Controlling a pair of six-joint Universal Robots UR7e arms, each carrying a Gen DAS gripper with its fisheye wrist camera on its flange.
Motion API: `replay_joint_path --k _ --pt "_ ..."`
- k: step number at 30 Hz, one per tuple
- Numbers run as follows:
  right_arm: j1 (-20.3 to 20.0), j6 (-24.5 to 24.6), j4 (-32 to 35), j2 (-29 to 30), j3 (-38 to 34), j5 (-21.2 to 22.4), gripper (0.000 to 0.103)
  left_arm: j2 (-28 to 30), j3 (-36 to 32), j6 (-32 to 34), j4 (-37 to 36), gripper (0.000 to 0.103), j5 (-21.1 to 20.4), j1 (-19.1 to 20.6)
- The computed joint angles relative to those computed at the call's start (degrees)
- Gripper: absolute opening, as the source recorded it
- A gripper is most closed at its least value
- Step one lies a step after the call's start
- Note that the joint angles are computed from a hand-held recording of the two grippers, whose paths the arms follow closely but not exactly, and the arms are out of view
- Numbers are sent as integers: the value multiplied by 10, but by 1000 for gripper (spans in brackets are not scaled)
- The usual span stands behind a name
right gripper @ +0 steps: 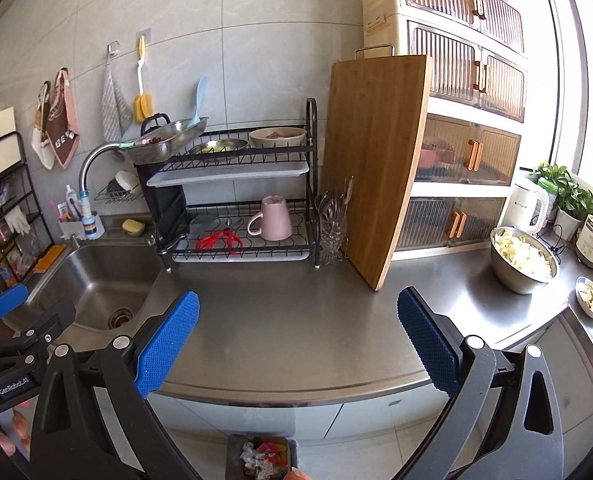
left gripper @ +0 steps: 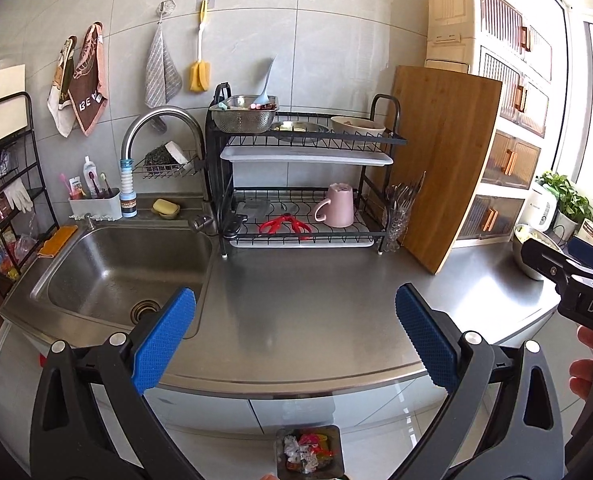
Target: Collect trash
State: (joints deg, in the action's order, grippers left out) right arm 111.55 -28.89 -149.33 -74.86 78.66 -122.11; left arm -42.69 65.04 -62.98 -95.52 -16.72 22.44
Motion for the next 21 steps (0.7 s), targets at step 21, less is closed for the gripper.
replay_joint_path --k 21 --pt "-6 0 1 12 -19 11 100 10 -14 26 -16 95 2 7"
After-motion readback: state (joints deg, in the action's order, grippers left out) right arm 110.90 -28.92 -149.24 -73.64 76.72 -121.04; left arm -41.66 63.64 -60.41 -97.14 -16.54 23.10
